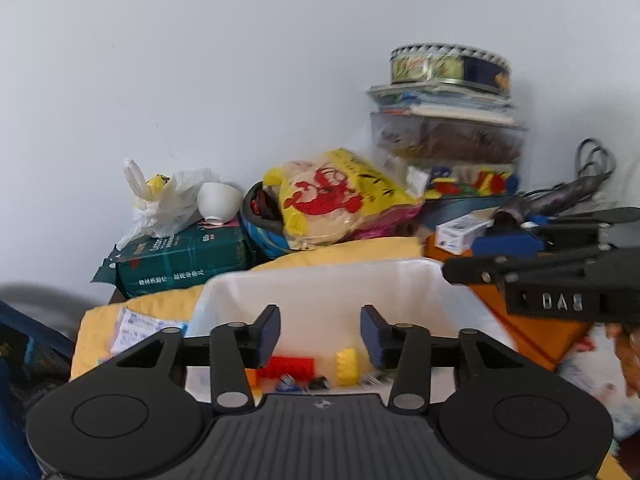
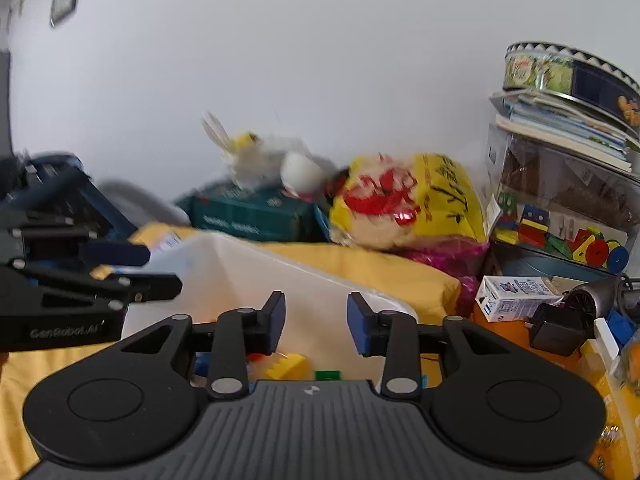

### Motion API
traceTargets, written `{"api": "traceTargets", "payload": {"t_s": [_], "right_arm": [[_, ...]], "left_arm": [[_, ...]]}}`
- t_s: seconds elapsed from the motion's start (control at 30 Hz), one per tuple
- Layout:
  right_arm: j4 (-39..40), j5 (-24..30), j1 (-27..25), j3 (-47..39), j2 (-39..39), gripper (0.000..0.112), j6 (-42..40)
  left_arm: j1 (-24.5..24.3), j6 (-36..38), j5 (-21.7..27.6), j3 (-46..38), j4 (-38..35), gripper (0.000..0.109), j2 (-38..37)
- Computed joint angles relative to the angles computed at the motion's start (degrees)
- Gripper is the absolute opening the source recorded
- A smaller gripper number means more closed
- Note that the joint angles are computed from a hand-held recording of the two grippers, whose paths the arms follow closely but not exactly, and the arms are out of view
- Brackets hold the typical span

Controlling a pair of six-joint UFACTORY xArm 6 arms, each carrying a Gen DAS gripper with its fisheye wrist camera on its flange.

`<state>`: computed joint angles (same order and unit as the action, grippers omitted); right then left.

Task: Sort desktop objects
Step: 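Lower the left tool and grasp the wooden cube, then grasp the second wooden cube with the right tool while the left tool lifts its cube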

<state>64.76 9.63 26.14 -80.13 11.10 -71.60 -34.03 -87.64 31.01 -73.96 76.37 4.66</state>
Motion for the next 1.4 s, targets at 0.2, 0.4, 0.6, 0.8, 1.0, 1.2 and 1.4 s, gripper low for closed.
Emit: {"api": "traceTargets", "payload": {"t_s": [0.2, 0.4, 0.6, 0.8, 1.0, 1.2, 1.4], "right_arm": [[13.33, 7.32, -1.98, 11.72, -11.55, 0.043, -12.77], [6.08, 12.61, -3.70, 22.33, -16.72, 0.043, -7.34], [-11.25, 10.28, -3.15, 26.60, -12.48, 0.041, 7.06], [-13.79, 8.49, -3.09, 27.19, -11.99, 0.041, 9.32], [-4.21, 8.80, -2.54, 23.81, -9.02, 0.043, 1.40], [2.11, 9.41, -1.40, 14.71, -1.45, 0.055, -2.72], [3.29, 8.99, 0.13, 8.96, 3.84, 0.061, -4.43]], "left_arm": [[-4.57, -9.67, 0.97, 12.59, 3.35, 0.058, -5.59], [-6.76, 3.68, 1.48, 14.84, -9.79, 0.058, -1.89], [-5.82, 9.65, 1.48, 11.54, -11.96, 0.058, 2.75], [-3.71, 16.35, -1.38, 7.20, -16.30, 0.056, 7.68], [-1.27, 17.61, -6.44, 7.00, -17.44, 0.035, 8.79], [-2.56, 14.05, -5.52, 9.29, -15.11, 0.033, 5.08], [-4.27, 7.93, -3.21, 11.70, -11.45, 0.034, 0.01]]}}
